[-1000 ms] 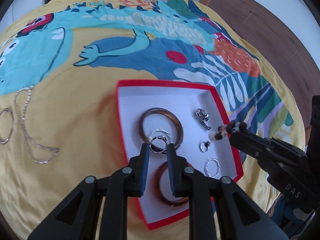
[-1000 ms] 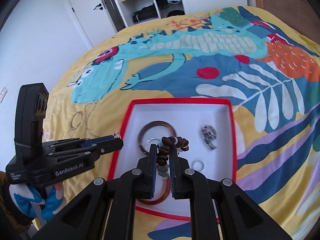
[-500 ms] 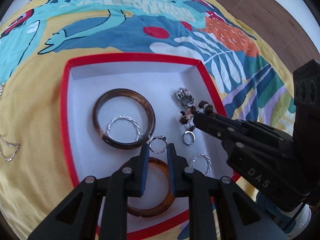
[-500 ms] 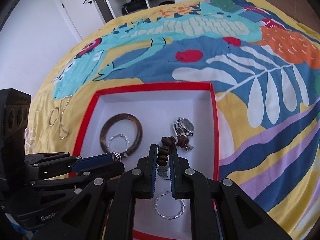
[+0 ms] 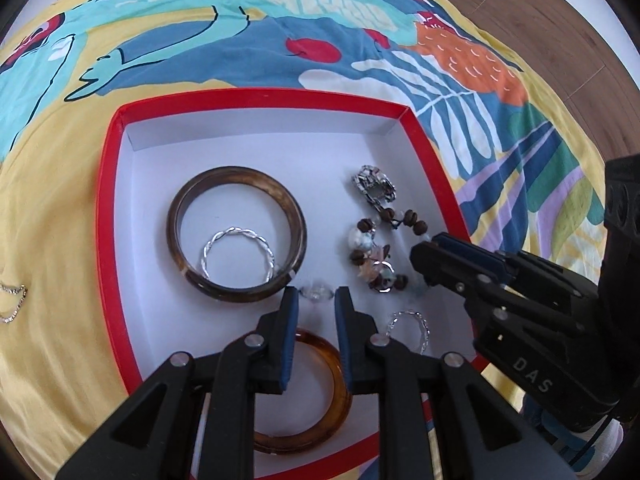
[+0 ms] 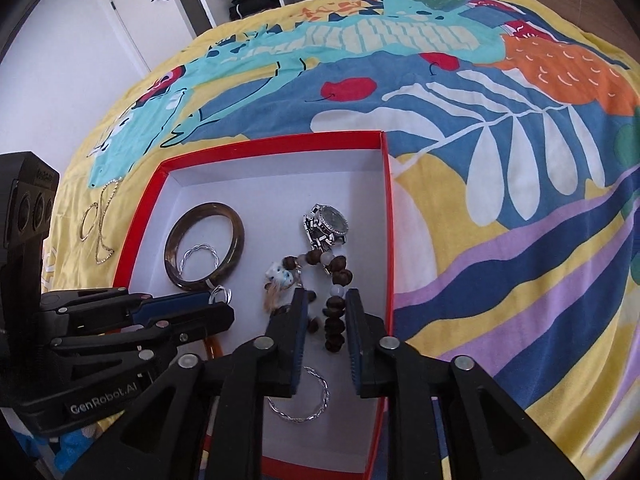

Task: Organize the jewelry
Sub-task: 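Carry ring and beaded bracelet into the red box and open both tools, then withdraw both tools from the box toward the hoop and chain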

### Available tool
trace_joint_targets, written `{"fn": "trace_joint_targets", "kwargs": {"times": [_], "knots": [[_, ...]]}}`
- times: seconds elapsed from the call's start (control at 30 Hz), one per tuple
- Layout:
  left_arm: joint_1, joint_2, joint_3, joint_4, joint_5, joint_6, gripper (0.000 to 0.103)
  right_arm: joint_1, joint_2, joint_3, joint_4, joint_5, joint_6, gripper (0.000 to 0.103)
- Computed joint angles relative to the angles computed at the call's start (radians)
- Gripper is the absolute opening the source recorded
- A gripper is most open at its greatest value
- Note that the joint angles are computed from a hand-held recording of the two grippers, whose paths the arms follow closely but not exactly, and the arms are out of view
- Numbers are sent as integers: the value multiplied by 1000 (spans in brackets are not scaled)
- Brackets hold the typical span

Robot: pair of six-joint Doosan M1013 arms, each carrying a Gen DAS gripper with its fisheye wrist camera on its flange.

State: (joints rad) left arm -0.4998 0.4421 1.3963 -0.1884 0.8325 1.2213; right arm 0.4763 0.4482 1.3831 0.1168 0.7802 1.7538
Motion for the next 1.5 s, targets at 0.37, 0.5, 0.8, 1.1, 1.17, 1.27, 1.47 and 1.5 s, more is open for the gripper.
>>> {"fn": "trace_joint_targets", "kwargs": {"times": [0.37,0.5,0.8,1.1,1.17,1.27,1.47,1.5], "knots": [[-5,-34,26,27,-16,-20,18,9,-38,32,-50,-18,50,25],[-6,-53,36,50,-20,-45,18,15,-55,46,-71,-25,79,28],[-11,-107,78,133,-11,-112,27,41,-86,66,-112,-50,145,37],[-13,-177,138,220,-11,-189,27,76,-102,67,-127,-52,165,43],[-17,-188,146,253,0,-215,27,86,-105,66,-134,-50,170,44],[-17,-207,163,289,14,-248,28,98,-109,66,-135,-47,169,44],[-6,-246,205,335,31,-295,29,125,-112,62,-138,-43,179,44],[-4,-251,211,338,32,-300,29,129,-111,60,-135,-42,177,44]]}}
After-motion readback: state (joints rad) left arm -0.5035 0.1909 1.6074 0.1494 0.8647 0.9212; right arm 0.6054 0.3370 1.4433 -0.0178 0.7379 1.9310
